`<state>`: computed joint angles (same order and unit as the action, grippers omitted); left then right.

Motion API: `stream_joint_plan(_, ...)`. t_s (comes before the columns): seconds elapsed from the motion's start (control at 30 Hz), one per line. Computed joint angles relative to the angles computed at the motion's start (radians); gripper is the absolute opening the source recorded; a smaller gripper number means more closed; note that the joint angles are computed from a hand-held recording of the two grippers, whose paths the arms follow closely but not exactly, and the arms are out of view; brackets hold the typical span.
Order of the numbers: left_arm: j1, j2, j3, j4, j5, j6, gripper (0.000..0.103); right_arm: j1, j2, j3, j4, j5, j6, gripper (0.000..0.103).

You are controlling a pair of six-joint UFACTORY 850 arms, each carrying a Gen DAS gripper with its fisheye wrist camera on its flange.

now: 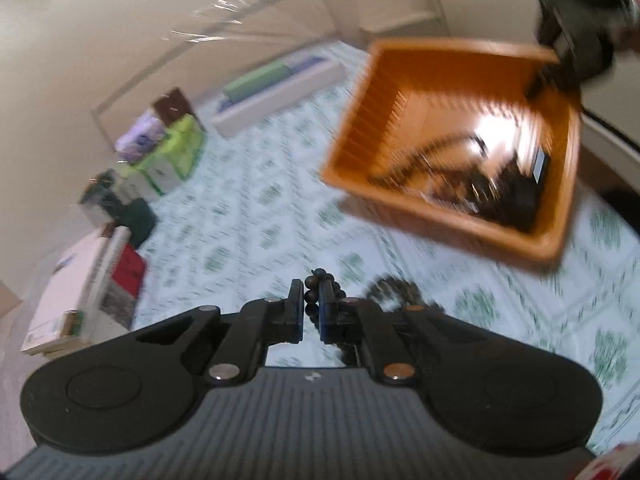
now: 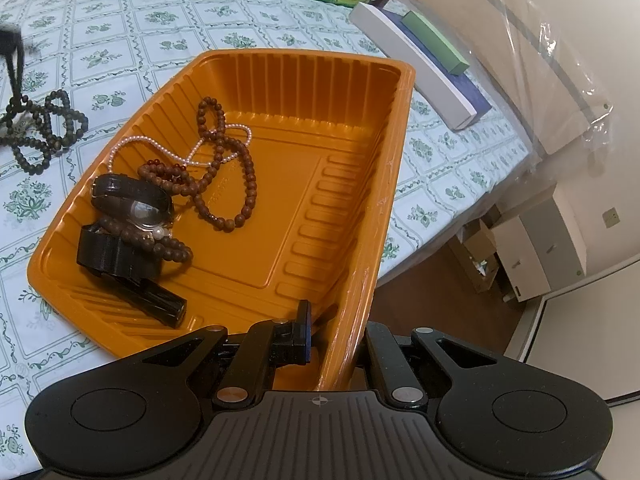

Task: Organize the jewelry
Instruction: 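Carry the bead necklace over the tray and lower it in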

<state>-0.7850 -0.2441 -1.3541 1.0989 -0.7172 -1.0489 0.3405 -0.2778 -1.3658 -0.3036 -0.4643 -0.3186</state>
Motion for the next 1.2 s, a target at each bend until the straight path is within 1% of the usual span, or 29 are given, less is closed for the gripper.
stream_joint_plan(0.17, 0.009, 0.047, -0.042, 0.029, -0.051, -0.046, 0.006, 0.001, 0.002, 0.0, -0.004, -0.001, 0.002, 0.006)
stream_joint_plan(0.3, 0.011, 0.071, -0.092, 0.04, -0.082, -0.038, 0.006, 0.002, 0.001, -0.003, -0.009, -0.004, 0.002, 0.006)
stream_joint_plan(0.47, 0.012, 0.078, -0.169, 0.048, -0.107, 0.037, 0.006, 0.005, 0.001, -0.007, -0.018, -0.008, 0.003, 0.006)
stream_joint_plan(0.67, 0.005, 0.07, -0.265, 0.076, -0.158, 0.118, 0.006, 0.007, 0.001, -0.008, -0.028, -0.009, 0.011, 0.006)
stream_joint_plan(1.0, 0.004, 0.026, -0.41, 0.054, -0.214, 0.293, 0.006, 0.009, 0.0, -0.01, -0.038, -0.01, 0.012, 0.006)
stream_joint_plan(1.1, 0.006, 0.017, -0.434, 0.048, -0.222, 0.323, 0.006, 0.009, 0.0, -0.011, -0.037, -0.011, 0.011, 0.006)
stream_joint_plan(1.2, 0.012, 0.014, -0.446, 0.035, -0.213, 0.335, 0.006, 0.009, -0.001, -0.011, -0.037, -0.011, 0.012, 0.006)
